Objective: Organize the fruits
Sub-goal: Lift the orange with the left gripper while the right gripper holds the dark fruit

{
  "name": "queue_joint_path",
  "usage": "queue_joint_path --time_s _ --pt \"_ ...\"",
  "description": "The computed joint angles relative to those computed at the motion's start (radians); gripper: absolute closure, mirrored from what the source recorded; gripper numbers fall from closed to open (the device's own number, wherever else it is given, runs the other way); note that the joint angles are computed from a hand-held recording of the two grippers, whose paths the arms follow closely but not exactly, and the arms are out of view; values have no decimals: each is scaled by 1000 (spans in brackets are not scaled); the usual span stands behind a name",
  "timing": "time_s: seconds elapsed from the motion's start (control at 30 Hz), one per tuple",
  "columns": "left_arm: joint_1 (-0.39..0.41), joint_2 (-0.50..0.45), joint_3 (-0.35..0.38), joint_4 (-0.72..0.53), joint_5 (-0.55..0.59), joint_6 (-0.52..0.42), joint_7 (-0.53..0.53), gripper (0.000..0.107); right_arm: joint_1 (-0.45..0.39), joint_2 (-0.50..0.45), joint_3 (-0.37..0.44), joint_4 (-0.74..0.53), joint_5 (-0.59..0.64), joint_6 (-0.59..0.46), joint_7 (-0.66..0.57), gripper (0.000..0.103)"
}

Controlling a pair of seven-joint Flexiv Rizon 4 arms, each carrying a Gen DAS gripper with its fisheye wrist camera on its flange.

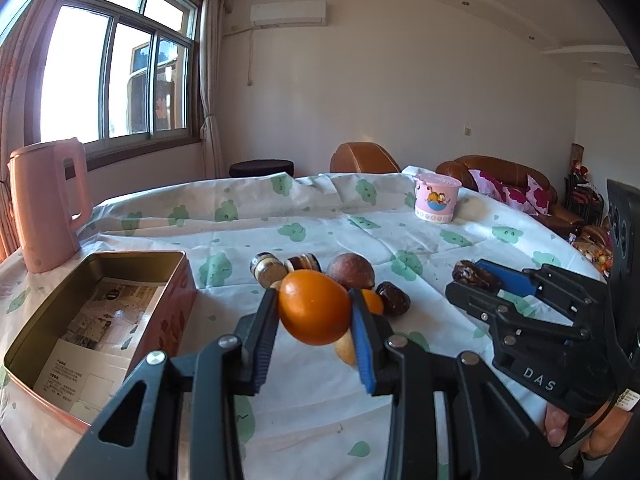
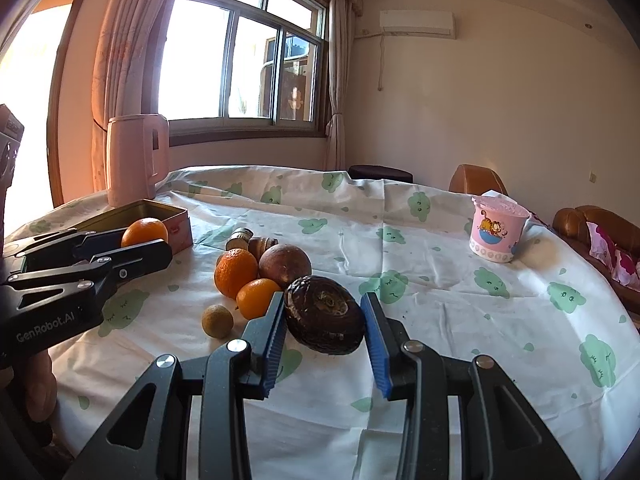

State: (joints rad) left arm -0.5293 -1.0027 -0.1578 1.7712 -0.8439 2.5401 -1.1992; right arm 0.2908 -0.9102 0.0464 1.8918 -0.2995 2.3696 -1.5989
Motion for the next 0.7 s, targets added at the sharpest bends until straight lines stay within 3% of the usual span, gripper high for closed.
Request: queue_joint_path --time_s 0.7 --pt "6 -9 -10 1 24 54 -3 71 18 -9 -10 4 32 57 -26 64"
